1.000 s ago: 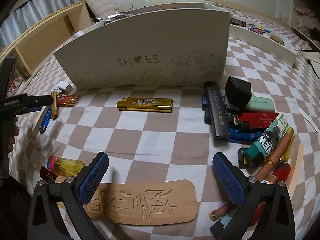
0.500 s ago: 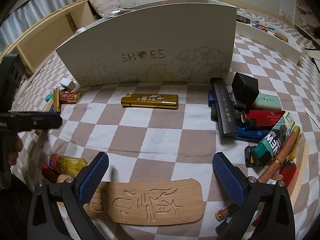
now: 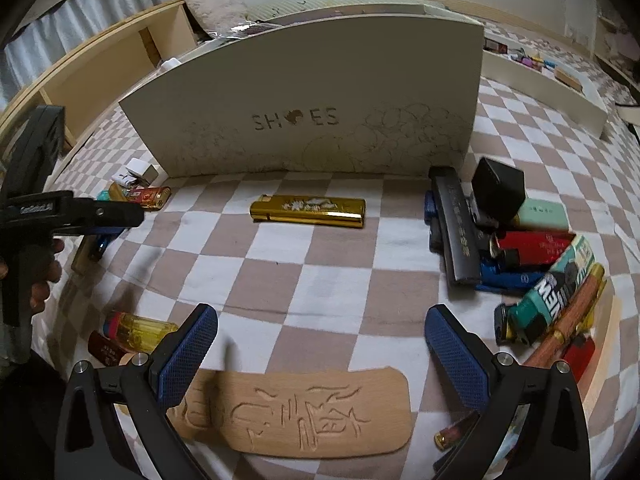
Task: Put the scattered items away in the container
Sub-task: 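Lower the left gripper toward the gold ribbed tube while the right gripper lowers toward the gold lighter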
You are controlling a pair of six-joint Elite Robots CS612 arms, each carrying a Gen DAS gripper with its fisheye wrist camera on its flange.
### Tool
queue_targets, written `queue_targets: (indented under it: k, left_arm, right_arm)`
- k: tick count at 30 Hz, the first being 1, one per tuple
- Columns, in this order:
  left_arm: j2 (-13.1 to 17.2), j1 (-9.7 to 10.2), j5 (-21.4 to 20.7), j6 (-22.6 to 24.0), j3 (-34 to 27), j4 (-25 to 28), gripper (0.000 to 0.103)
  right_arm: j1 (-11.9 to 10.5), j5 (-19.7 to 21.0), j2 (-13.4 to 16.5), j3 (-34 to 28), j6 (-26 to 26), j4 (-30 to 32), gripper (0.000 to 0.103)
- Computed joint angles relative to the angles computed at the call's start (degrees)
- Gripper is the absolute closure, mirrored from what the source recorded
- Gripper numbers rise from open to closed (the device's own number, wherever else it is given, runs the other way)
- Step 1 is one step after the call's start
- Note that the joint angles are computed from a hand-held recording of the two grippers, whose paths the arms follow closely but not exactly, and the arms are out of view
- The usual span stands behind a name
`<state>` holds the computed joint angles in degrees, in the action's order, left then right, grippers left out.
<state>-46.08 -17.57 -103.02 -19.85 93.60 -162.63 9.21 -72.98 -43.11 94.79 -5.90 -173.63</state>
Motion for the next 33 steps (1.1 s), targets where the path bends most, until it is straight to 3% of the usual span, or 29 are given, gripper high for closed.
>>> queue_targets:
  k: [5,7,11,14,17,20,25,31,33]
  left_arm:
    - [0.61,0.59,-8.24,1.97,-0.63,-1.44,0.001]
    - [0.64,0.46,-8.74,2.35,-0.72,-1.74,0.001]
    - [-0.58,0.25,-3.66,1.98,0.67,-5.00,0.001]
    - [-1.52,-0.38,4.39,1.53,2.08,-7.92,0.001]
    - [-1.66,-0.61,9.63,0.45,2.29,-7.66,0.001]
    - [-1.30,-1.08,15.26,-0.07,1.64,-4.21,0.001]
    - [-1.05,-0.32,16.00,0.79,1.60,-3.29,0.001]
    - [-0.66,-1.49,17.77,8.86,1.82,-5.95,0.001]
    - [-0.38,-1.43,17.59,10.82,1.49,-5.00,0.001]
  right_arm:
    - [0.15,0.05,0.39,-0.95,0.12,0.48,0.000]
    - [0.16,0.56,0.57,-1.75,0.43,1.78,0.000]
    - [0.40,1.22,1.14,-3.66,2.47,4.04,0.000]
    - [1.03,0.88,1.87,-5.63,3.14,6.47,0.000]
    - [2.19,-3.10,2.53,-7.32,3.26,7.26,0.000]
    - [3.25,-7.69,3.35,-9.29,4.45,8.48,0.000]
    - [3.57,-7.26,4.84,-12.02,5.37,10.77,0.000]
    - [3.72,-8.05,6.12,-12.78,7.06,7.37,0.000]
    - [3.82,-8.89,5.99,-12.32,5.71,6.65,0.009]
